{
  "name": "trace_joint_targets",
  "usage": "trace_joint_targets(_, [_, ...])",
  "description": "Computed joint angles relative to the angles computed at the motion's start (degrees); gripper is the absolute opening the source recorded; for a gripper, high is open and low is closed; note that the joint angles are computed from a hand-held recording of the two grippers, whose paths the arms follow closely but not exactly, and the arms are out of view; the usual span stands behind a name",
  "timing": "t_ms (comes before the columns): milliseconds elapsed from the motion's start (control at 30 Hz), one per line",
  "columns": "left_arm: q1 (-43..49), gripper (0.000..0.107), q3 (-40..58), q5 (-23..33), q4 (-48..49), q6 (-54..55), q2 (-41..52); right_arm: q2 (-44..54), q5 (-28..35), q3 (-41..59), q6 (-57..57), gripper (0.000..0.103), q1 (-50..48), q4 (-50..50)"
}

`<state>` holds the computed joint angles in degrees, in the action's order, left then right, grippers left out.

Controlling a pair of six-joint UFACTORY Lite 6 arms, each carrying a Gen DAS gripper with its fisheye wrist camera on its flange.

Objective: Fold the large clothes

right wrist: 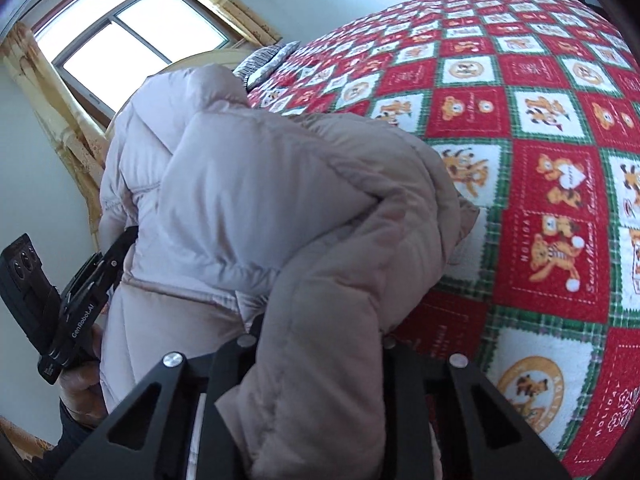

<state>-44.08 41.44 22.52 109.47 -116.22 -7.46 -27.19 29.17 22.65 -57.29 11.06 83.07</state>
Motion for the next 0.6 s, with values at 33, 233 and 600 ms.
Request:
trace_joint_targets(33, [0.56,0.023,-0.5,-0.2,-0.51,0.9,-0.87,0.53,-1.01,0.7,0.44,0.026,1.6,0.19])
trace_joint_targets(233, [5.52,0.023,-4.6,-2.33,-2.66,5.33,-7.35,7.48,-3.78,6.14,-3.03,0.025,7.35,5.12])
trace_joint_targets(600, [20.01,0.023,-11.67,-10.06,3.84,3.44,-16.26,23.49,-12.93,23.34,2.75,0.025,21.04,2.76])
